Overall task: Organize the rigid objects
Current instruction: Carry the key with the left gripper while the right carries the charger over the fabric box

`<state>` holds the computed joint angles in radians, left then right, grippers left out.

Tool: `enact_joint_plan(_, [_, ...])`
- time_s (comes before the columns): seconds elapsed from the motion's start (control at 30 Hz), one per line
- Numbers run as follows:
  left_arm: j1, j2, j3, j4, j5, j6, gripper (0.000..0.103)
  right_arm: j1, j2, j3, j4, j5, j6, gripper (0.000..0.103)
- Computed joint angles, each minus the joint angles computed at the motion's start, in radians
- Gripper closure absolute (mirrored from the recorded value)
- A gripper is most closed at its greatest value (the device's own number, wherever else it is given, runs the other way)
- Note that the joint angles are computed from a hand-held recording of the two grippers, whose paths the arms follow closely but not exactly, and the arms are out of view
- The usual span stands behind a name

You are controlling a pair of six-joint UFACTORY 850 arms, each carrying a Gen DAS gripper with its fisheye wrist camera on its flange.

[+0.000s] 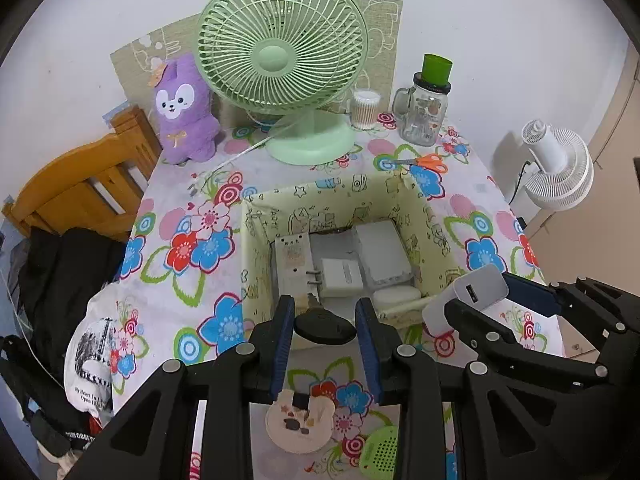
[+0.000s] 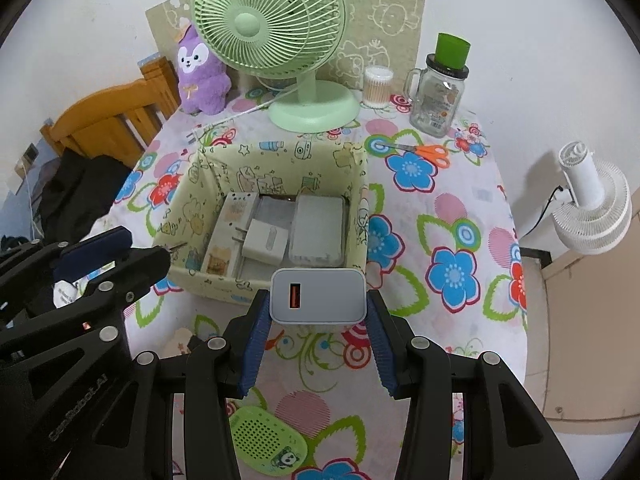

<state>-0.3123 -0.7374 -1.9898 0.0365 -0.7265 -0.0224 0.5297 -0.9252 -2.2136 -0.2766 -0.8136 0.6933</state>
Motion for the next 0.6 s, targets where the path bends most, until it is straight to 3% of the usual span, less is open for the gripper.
enact_joint_plan(0.33, [0.009,-0.083,-0.130,-0.035,-0.050,0.061,0.072,-0.015,-0.061,-0.128,0.020,-0.045,-0.014,0.053])
enact_joint_plan(0.6, [0.020,-0.182,-0.289,-0.077,-0.120,0.104,0.072,-0.025,-0.184,-0.343,0.024,-0.144,-0.030,0.053])
